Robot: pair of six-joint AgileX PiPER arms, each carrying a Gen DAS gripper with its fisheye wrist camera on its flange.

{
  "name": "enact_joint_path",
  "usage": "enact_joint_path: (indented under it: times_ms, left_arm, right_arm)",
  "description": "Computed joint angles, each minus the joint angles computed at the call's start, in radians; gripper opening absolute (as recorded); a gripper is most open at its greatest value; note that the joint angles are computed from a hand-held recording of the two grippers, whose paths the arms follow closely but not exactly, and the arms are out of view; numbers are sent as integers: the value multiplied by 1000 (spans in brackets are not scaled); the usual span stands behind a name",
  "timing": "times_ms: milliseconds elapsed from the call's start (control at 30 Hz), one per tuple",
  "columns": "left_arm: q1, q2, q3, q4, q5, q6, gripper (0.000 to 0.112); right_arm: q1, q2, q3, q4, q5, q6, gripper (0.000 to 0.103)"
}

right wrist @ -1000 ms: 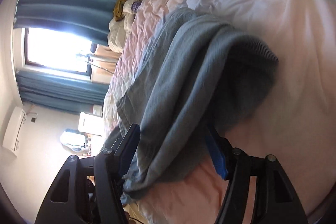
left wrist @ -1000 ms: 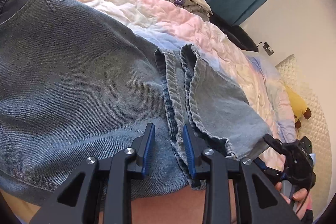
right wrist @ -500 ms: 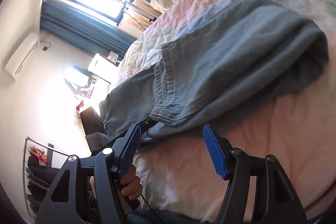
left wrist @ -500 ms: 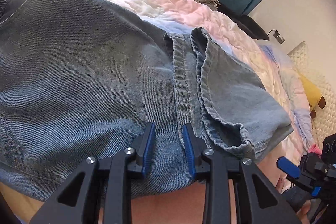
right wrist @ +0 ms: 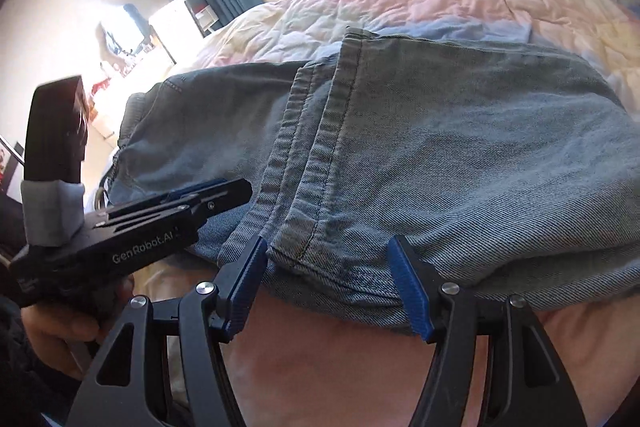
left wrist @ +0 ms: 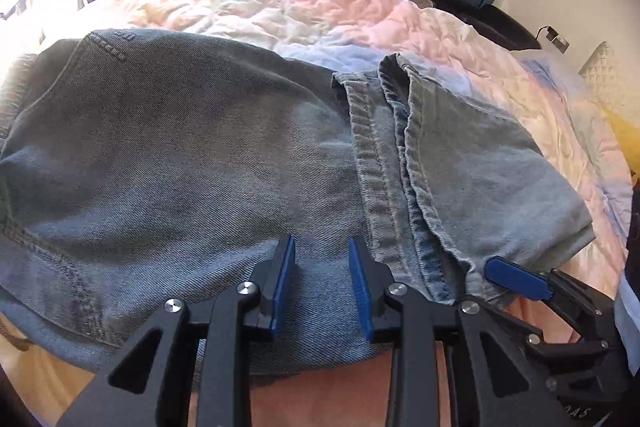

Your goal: Fold clothes

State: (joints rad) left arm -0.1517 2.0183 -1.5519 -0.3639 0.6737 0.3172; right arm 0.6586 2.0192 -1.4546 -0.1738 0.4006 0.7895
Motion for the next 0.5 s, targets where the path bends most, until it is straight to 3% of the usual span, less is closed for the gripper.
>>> enact_joint_path:
  times_ms: [167,233,300,367,500]
  left_arm:
    - [-11,1,-3,48,-1,-25,29]
    - [-14,0,-4,63,0,-33,29]
    - [-16,0,-4,74,0,-40,29]
    - [-19,-1,-2,85,-2,-45,29]
    - [-16,-4,0,86,-2,-41,29]
  right_arm:
    - [37,19,-26,-157,34,104,60]
    - [20,14,-5,-117,-8,91,49]
    - [0,4,21,-39,-61,38,30]
    - [-13,-4,40,23,-104,-7,27]
    - [4,-32,65,-152,-154,151,21]
